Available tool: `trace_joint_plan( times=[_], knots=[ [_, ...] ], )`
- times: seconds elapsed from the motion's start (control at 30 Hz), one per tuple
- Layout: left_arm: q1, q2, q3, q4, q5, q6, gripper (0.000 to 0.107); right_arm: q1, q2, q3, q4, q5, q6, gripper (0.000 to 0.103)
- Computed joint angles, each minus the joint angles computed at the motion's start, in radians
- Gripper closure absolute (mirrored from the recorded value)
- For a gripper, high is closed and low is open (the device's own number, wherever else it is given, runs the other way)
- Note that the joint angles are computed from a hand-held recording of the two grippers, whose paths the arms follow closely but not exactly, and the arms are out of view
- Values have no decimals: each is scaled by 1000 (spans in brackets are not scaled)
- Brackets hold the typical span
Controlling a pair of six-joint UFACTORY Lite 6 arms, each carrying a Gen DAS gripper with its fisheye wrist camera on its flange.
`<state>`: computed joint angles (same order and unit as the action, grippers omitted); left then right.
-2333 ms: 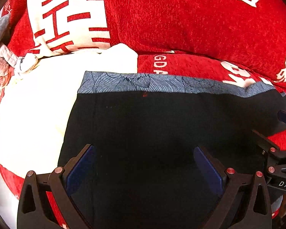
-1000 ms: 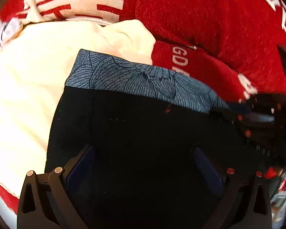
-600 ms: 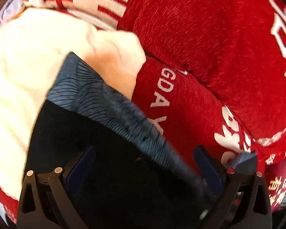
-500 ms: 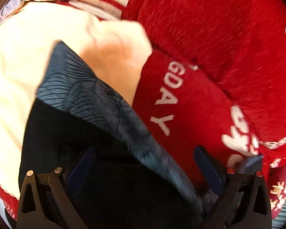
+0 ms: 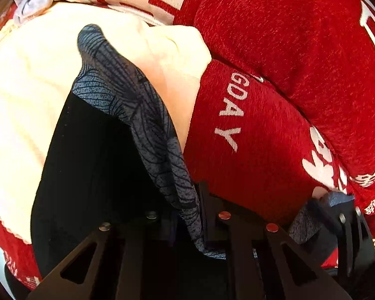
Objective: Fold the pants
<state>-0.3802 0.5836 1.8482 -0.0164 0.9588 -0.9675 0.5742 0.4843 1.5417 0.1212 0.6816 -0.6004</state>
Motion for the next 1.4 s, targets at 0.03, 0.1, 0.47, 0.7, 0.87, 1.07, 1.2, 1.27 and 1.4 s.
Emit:
trace_joint_plan(
  times=[0.03,0.1,0.47,0.7,0.87,1.07,1.2,1.27,1.4],
  knots=[
    [-1,5,22,5,18,-1,91,-2,19,21,-6,16,12,26],
    [-7,-26,-7,8,13,-1,91,-16,41,68,47,82,-6,57],
    [-129,-308,-182,148,26,-130,91,88,-366,-230,-93,30,195,85],
    [-275,-592,-378,248,46,-290,91,251,-586,-285,-271,128,426,85],
    [-433,-812,-655,304,5,-461,91,505,-778,-498,-471,184,782,85],
    [-628,-990,-998,346,-100,-710,91,829,-855,-740,-627,255,1237,85],
    [-702,-1079,-1182,406,-219,-894,86,955,-792,-804,-704,281,1416,85],
    [-729,-1104,-1205,432,-194,-956,69,1004,-771,-804,-750,317,1447,82],
    [-791,-1171,-1218,400,-61,-983,50,1043,-803,-769,-697,376,1370,57]
  ],
)
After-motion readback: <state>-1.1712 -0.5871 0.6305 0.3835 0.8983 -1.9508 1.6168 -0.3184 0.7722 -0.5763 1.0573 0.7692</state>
